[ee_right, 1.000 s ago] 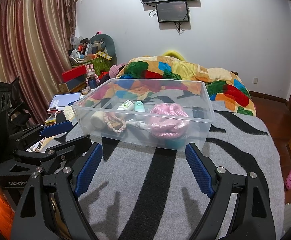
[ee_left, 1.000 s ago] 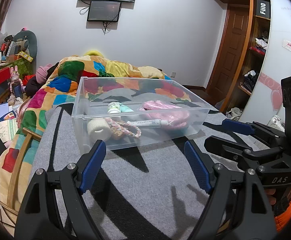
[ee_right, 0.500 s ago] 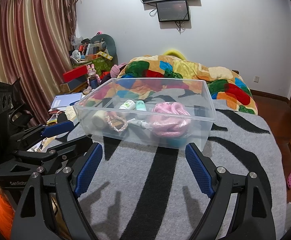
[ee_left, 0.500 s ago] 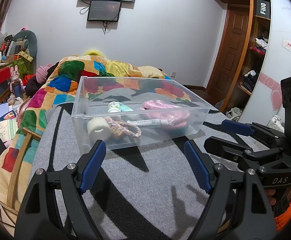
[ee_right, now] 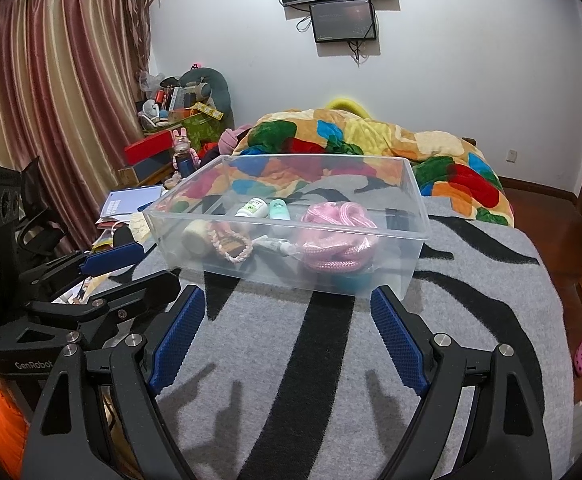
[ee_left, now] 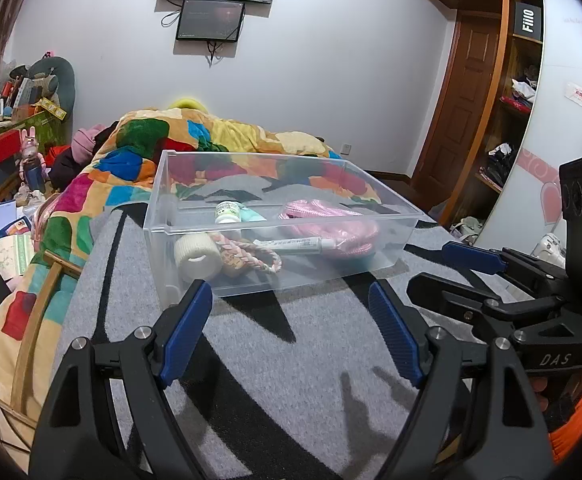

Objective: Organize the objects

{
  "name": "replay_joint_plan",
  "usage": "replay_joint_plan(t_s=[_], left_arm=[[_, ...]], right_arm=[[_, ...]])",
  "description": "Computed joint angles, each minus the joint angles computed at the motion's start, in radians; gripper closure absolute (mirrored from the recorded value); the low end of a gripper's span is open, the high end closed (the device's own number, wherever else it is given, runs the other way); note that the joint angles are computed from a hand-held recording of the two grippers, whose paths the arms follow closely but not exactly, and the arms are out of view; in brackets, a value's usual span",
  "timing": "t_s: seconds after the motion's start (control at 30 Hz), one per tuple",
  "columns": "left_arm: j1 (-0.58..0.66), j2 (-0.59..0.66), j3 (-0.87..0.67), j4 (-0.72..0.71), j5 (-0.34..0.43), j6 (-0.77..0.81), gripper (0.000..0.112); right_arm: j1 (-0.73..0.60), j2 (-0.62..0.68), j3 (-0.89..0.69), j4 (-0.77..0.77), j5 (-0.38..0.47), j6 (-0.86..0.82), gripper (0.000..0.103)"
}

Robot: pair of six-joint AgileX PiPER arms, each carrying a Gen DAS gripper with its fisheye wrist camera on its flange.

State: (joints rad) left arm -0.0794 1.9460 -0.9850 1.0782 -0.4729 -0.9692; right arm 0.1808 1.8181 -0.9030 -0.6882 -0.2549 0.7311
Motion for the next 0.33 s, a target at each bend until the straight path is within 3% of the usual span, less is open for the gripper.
replay_joint_plan(t_s=[0.33], left_arm=[[0.003, -0.009, 0.008, -0.019, -0.004, 0.021, 0.031]], right_arm=[[-0.006, 0.000, 0.000, -0.018, -0.001, 0.015, 0.020]])
